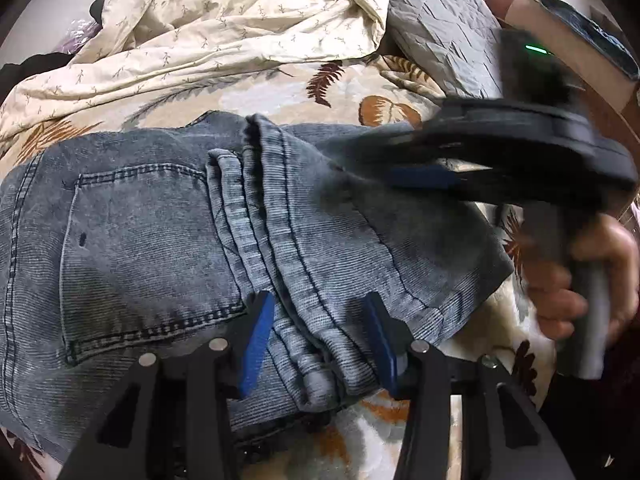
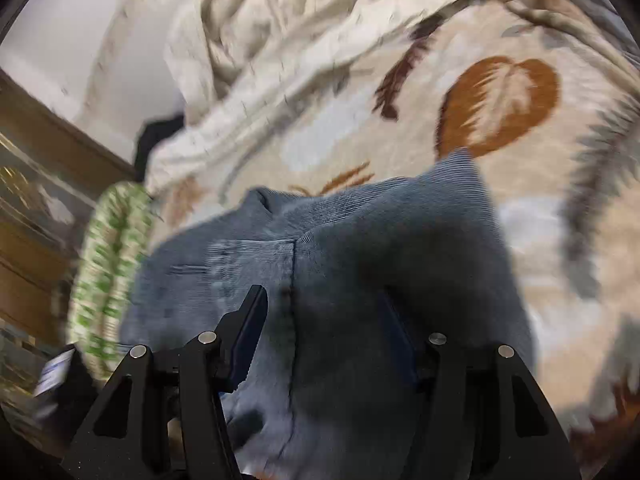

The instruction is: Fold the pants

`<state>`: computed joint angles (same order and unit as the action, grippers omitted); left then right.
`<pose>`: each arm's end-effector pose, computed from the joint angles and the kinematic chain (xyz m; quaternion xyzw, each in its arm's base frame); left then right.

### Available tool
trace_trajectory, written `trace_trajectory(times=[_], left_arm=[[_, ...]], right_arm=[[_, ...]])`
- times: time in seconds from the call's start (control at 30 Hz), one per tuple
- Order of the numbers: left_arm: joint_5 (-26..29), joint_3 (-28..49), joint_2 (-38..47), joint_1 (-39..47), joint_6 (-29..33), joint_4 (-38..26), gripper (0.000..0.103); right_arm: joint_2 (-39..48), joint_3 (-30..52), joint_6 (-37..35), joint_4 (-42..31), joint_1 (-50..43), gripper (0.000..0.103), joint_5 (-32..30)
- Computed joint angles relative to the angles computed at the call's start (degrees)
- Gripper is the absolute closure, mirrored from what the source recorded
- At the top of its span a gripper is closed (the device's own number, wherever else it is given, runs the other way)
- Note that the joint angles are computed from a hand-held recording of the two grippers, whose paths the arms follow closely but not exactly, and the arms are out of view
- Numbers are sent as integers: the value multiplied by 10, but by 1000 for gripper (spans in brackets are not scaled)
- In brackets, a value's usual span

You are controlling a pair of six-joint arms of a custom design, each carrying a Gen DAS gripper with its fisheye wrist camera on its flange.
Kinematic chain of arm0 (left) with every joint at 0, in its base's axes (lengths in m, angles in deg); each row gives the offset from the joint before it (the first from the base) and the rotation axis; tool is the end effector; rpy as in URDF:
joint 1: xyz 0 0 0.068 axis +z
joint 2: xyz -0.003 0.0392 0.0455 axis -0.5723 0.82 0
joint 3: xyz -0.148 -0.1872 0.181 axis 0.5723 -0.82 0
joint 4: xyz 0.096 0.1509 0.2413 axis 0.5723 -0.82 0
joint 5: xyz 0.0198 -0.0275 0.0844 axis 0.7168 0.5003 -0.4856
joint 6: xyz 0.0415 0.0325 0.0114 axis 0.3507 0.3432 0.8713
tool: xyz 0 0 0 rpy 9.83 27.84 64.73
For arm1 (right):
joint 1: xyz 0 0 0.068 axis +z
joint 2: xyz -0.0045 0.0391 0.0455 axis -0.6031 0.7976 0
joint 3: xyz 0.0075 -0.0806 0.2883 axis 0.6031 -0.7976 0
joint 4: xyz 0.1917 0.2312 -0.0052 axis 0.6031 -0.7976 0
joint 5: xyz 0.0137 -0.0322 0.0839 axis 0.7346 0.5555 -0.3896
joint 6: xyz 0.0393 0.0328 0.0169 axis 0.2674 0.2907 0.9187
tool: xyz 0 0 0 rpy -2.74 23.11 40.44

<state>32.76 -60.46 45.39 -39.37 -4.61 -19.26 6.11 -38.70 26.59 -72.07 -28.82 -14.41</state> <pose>0.2195 -0.0340 0.0837 0.2658 0.9090 -0.2020 0.2496 0.2770 0.0516 0.1127 0.1180 0.9211 0.2527 0.2718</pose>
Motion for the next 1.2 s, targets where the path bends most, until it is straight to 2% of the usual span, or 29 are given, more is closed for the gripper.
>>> trace_trajectory(times=[0.1,0.13,0.17,0.23,0.3,0.37,0.43,0.5,0.53,0.6,0.67,0.77,0.87,0.93,1.0,1.13,1.2], left_arm=[[11,-5,6,8,0,12,53],[16,-10,3,13,-1,18,53],[23,-12,3,17,-2,21,53],[50,-15,-4,36,12,15,53],[114,4,-1,87,55,-48,53],[186,41,2,166,130,-166,54],[218,63,-18,246,201,-249,53],[234,83,-38,344,264,-303,53],[236,94,-40,401,277,-312,51],[225,105,-35,475,252,-284,50],[223,117,-14,545,201,-237,48],[195,122,13,591,125,-159,43],[199,137,38,596,133,-186,39],[199,131,43,581,127,-184,30],[193,131,58,573,134,-190,28],[169,143,104,532,101,-188,27],[172,154,132,517,104,-196,29]], right_arm=[[80,65,-56,-13,35,46,80],[89,76,-60,-18,39,42,89],[94,90,-61,-29,41,33,87],[88,93,-50,-36,40,31,83],[69,82,-41,-36,38,31,82],[41,70,-34,-25,43,31,80],[-2,50,-28,-10,49,31,66],[-30,40,-20,-4,62,31,56],[-45,34,-16,-1,74,31,55],[-70,30,-11,-6,105,31,63],[-67,57,-10,-34,144,31,63],[-31,134,-8,-87,211,31,90],[40,256,-12,-170,265,31,101],[105,360,-17,-243,296,31,117],[165,451,-26,-308,312,31,107],[305,648,-21,-451,338,31,118],[353,715,-21,-498,345,31,129]])
